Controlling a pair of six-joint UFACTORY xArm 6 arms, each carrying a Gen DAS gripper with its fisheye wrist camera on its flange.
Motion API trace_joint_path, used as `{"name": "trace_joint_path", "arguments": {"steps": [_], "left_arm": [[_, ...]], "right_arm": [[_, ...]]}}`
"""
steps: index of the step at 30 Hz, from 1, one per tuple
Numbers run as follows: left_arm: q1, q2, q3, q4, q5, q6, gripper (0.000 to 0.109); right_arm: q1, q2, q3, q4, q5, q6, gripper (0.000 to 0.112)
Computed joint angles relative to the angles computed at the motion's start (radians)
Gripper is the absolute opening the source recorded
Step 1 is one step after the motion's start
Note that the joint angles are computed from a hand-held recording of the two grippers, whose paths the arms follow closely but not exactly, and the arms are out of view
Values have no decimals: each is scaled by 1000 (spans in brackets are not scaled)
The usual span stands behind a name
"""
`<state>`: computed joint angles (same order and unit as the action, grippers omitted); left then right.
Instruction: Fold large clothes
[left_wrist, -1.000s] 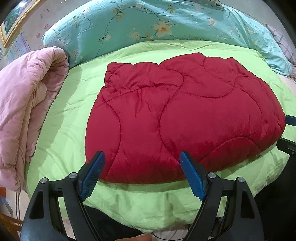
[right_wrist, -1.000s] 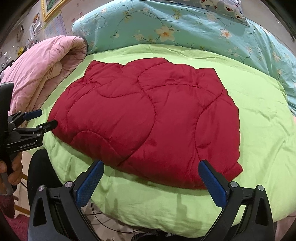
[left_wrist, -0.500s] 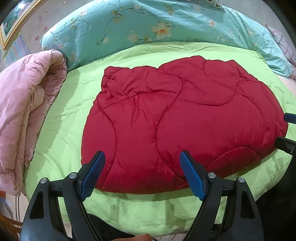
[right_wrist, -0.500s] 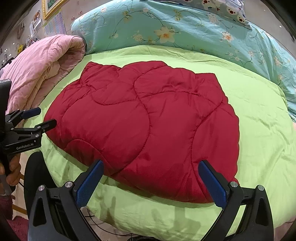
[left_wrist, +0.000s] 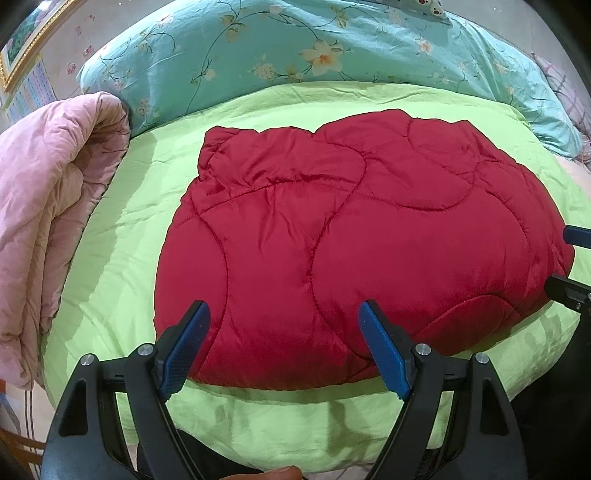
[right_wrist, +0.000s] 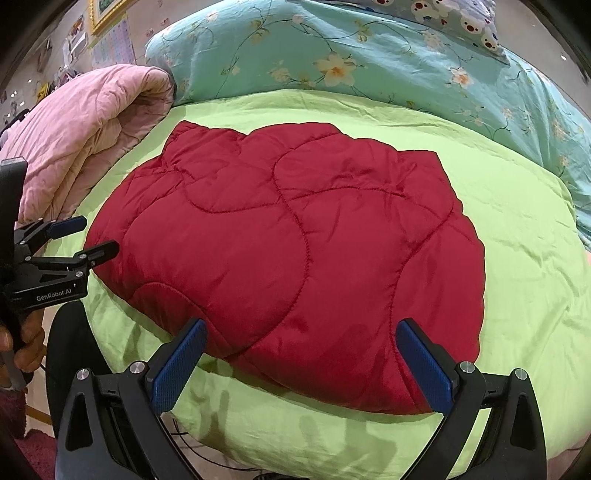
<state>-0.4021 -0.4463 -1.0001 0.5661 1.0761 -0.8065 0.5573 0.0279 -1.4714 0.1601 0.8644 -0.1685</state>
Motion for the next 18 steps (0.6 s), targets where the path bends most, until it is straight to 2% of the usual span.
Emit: {"name": "trace_joint_path", "arguments": {"steps": [18], "left_arm": [[-6, -2, -4, 7, -1, -5, 83]], "right_arm": [[5, 3, -3, -4, 2, 5, 103]]}}
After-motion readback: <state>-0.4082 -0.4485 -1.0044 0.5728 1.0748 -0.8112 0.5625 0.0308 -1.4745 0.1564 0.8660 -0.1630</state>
